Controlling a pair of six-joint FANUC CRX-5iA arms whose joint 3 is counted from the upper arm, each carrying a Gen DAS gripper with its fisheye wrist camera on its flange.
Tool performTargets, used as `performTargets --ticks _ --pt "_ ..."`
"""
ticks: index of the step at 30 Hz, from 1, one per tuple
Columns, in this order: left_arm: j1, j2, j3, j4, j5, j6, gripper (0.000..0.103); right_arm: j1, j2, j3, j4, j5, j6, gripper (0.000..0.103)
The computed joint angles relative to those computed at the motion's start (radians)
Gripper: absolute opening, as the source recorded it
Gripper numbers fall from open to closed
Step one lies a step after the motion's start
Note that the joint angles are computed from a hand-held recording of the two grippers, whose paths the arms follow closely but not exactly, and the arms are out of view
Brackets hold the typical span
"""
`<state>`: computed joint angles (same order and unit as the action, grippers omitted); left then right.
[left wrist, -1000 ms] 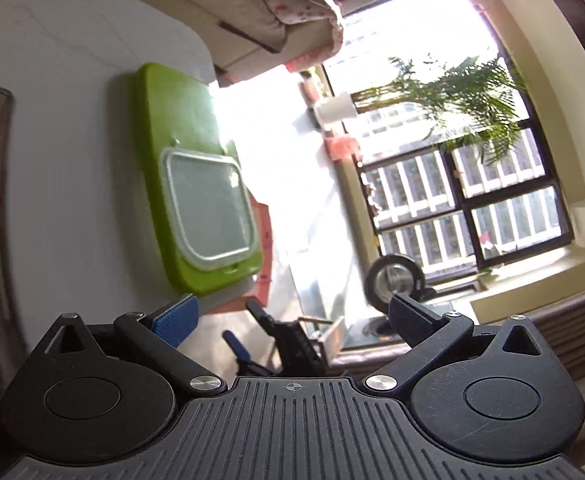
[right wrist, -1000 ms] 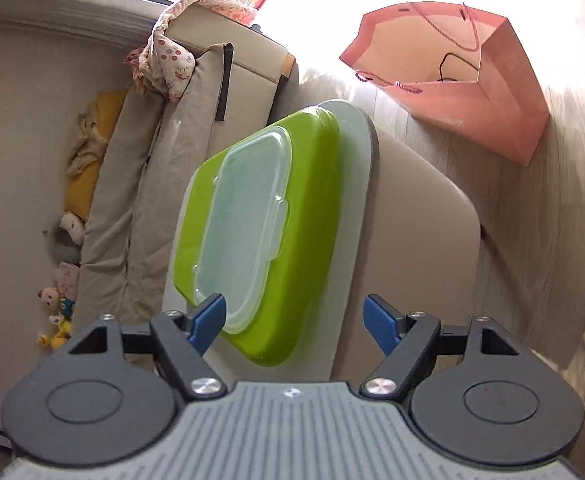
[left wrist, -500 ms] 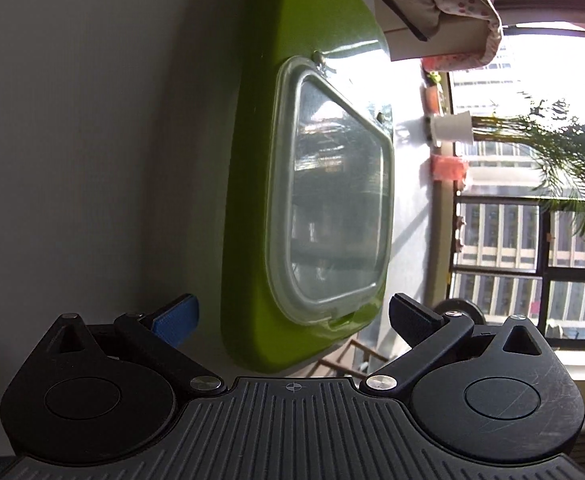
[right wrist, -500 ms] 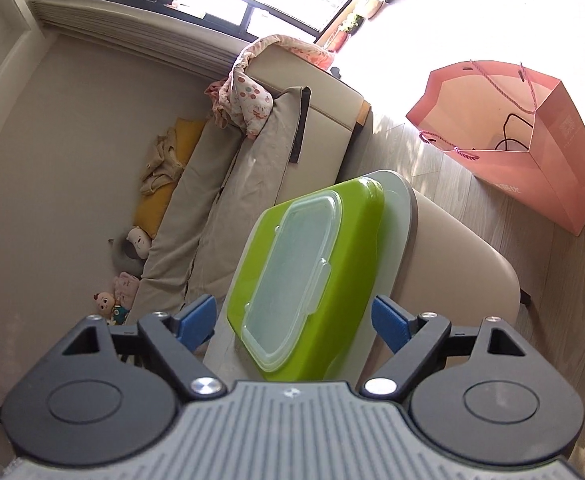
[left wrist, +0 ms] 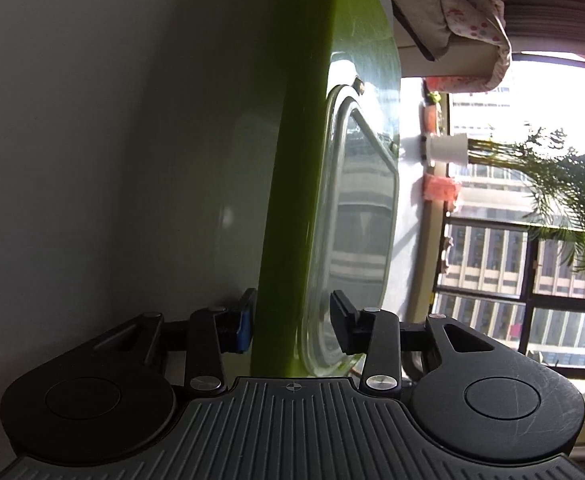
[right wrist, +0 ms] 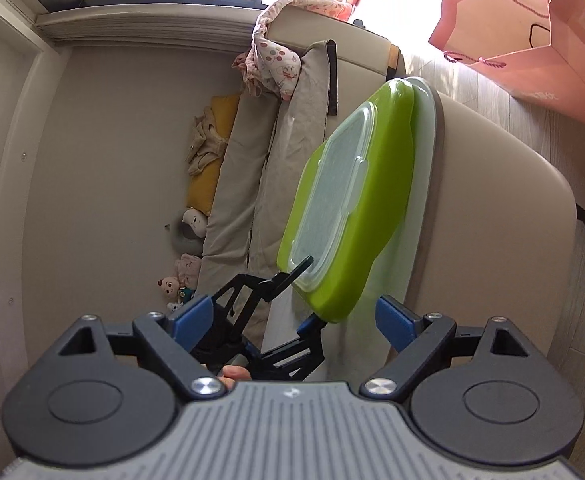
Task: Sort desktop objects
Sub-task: 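Grasp the lime-green container's rim with the left tool while the right tool approaches it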
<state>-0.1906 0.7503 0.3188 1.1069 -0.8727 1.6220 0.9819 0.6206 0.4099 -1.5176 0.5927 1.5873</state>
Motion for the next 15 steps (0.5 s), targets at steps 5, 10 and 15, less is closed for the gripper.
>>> performTargets --ticks 5,10,15 --pt "0.009 -0.002 -0.020 0.069 -0.041 0.050 0.040 -0.010 0.033 0.045 0.018 -0.027 -0.108 0.092" --pt "0.021 -0.003 0.002 0.084 -0.095 0.065 0.036 -0.056 0.072 0.122 -0.105 -0.088 -0.032 0.093" --pt "0.034 -0.014 0.005 0.072 -0.145 0.052 0.034 -0.088 0.117 0.200 -0.195 -0.085 0.042 0.091"
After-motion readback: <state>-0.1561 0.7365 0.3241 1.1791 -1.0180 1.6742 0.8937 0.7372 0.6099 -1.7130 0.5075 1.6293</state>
